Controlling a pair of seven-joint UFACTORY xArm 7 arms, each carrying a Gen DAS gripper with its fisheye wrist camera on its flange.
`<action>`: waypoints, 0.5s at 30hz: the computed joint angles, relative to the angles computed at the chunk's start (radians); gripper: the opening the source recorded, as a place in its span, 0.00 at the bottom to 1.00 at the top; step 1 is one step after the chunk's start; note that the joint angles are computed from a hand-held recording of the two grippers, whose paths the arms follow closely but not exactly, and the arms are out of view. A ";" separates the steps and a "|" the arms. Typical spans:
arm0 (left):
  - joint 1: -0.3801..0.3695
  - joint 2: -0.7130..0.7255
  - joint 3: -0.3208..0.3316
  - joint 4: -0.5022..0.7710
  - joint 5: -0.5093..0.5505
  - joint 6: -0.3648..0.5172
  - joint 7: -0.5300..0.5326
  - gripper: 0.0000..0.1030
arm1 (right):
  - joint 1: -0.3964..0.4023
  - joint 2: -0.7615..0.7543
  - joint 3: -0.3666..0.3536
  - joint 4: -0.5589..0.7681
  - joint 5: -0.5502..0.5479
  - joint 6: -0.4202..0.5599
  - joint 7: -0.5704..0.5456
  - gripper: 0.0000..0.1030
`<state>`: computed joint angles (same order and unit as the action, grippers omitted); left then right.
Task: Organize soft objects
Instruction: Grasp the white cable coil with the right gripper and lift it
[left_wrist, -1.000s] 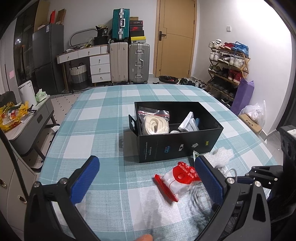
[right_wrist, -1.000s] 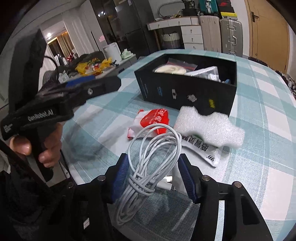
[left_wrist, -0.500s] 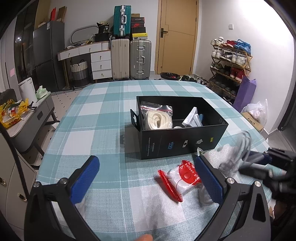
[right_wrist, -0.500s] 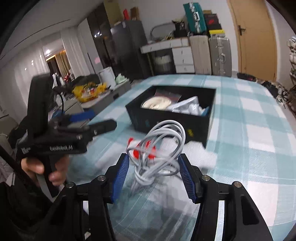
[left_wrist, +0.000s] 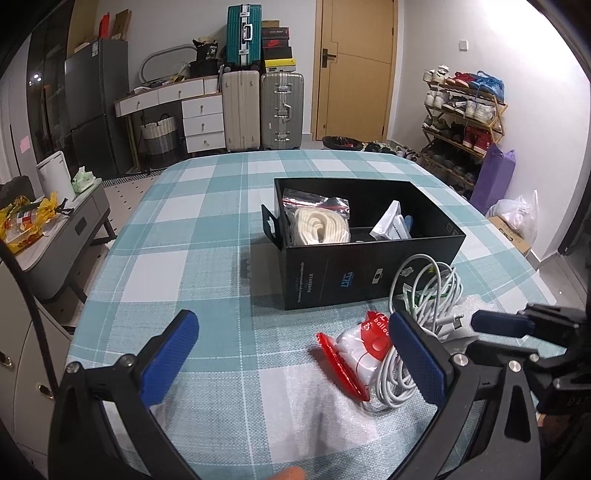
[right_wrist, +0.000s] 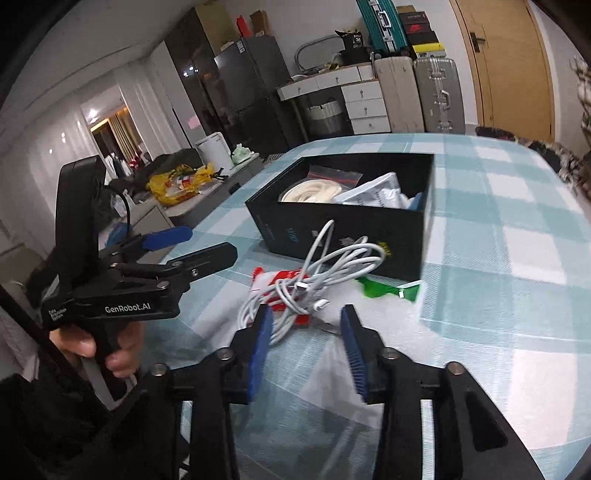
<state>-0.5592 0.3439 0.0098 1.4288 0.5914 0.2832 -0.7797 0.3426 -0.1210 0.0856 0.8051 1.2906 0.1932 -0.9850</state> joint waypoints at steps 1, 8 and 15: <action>0.001 -0.002 0.001 -0.002 -0.001 -0.002 -0.002 1.00 | 0.003 0.011 -0.002 0.011 0.030 0.005 -0.015 0.47; 0.004 -0.006 0.006 -0.005 0.005 -0.008 -0.014 1.00 | -0.020 0.105 0.035 0.102 0.122 0.000 -0.035 0.48; 0.004 -0.006 0.014 -0.003 0.011 -0.003 -0.032 1.00 | -0.036 0.171 0.074 0.157 0.020 -0.050 0.109 0.50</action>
<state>-0.5552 0.3375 0.0233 1.4258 0.6021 0.2801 -0.8112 0.3064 0.0502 0.1596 0.9624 1.3109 0.1435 -0.8763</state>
